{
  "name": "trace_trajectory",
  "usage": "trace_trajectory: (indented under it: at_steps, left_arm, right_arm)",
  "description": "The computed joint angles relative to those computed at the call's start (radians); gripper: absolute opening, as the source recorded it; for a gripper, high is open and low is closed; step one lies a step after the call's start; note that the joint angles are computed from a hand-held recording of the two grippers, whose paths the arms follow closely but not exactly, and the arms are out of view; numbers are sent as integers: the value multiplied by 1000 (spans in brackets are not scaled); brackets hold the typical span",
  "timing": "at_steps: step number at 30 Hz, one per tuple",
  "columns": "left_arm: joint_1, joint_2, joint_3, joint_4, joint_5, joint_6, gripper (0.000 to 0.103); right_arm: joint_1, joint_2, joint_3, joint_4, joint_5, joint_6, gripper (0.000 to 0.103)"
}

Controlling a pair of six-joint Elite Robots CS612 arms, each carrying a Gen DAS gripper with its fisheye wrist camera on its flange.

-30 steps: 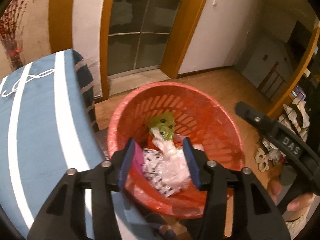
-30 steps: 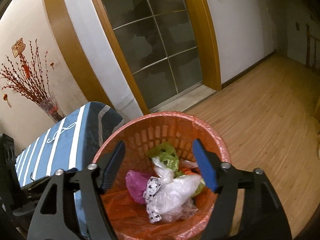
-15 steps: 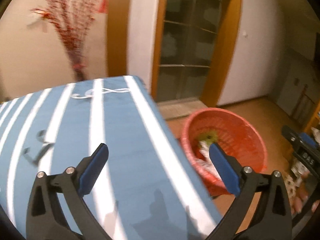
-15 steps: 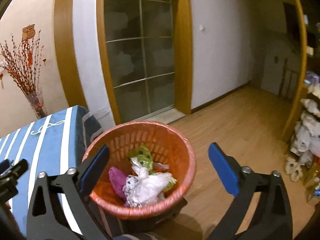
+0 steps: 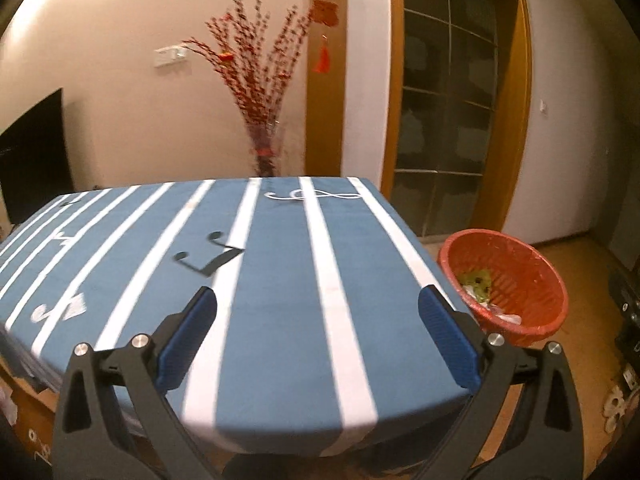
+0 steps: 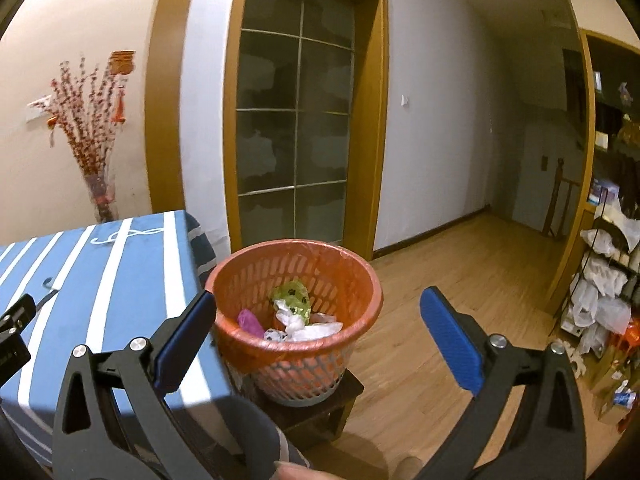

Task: Collect trash

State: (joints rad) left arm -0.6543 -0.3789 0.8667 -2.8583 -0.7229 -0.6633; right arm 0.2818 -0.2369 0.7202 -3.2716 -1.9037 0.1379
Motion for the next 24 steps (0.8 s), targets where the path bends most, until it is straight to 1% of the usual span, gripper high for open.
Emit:
trace_trajectory:
  at_steps: [2, 4, 7, 10, 14, 17, 21, 24]
  left_arm:
    - [-11, -12, 33, -15, 48, -11, 99]
    - [-20, -25, 65, -26, 78, -33, 99]
    - [-28, -41, 100, -34, 92, -70, 99]
    - [-38, -54, 128, -34, 126, -97, 99]
    - [-45, -57, 141, -42, 155, -98, 99]
    - [-46, -55, 140, -31, 152, -101, 99]
    - [-43, -55, 135, 14, 128, -129, 99]
    - [-44, -56, 137, 17, 129, -124, 99]
  right_arm:
    - [7, -7, 23, -32, -7, -28, 100]
    - [11, -8, 31, -56, -12, -52, 100]
    - [18, -12, 48, -95, -28, -84, 100]
    - [22, -14, 63, -119, -36, -94, 100]
    - [25, -14, 70, -125, -33, -105, 100]
    - [23, -13, 69, -108, -19, -105, 100]
    - [23, -15, 74, -87, -12, -92, 100]
    - [23, -18, 79, -71, -9, -80, 100]
